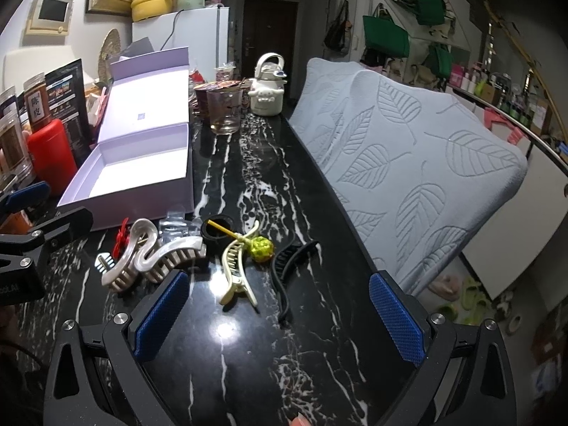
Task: Organize rigid objects
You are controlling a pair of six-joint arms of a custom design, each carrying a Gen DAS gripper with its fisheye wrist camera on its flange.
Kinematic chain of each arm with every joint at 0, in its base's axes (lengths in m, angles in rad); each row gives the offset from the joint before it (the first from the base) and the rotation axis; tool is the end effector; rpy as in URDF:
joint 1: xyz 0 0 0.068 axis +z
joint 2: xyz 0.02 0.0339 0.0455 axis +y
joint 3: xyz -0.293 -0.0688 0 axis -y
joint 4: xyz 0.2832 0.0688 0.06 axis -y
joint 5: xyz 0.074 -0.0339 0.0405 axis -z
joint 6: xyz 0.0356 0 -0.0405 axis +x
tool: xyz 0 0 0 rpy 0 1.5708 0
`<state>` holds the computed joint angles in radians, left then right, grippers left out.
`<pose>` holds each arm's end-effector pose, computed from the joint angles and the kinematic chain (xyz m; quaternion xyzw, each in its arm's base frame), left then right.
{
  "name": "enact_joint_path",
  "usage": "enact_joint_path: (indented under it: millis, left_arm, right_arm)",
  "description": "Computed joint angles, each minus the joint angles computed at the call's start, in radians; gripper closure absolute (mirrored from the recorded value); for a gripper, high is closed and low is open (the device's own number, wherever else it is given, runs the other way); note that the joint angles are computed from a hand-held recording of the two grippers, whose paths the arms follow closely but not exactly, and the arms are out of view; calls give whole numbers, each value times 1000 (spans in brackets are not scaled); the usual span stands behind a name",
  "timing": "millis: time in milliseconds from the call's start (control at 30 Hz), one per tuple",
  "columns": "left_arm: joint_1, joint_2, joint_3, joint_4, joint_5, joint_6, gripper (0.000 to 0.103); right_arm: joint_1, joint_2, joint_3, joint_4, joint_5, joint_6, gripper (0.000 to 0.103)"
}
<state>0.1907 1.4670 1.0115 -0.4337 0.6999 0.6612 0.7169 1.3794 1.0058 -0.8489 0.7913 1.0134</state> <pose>0.3324 0.0408 0.2556 0.3178 0.8343 -0.1645 0.4194 0.2304 0.1673 0.2606 0.2003 0.8890 -0.1245 0.3926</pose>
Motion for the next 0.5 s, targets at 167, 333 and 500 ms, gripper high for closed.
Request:
enact_joint_path:
  millis: [167, 333, 500]
  left_arm:
    - [0, 0, 1, -3, 1, 1, 0]
    - [0, 3, 0, -6, 0, 6, 0]
    - [0, 5, 1, -7, 1, 7, 0]
  right_arm:
    - [-2, 4, 3, 3, -2, -2, 0]
    - [-2, 4, 2, 2, -1, 0, 0]
    - [-2, 2, -1, 5, -2, -2, 0]
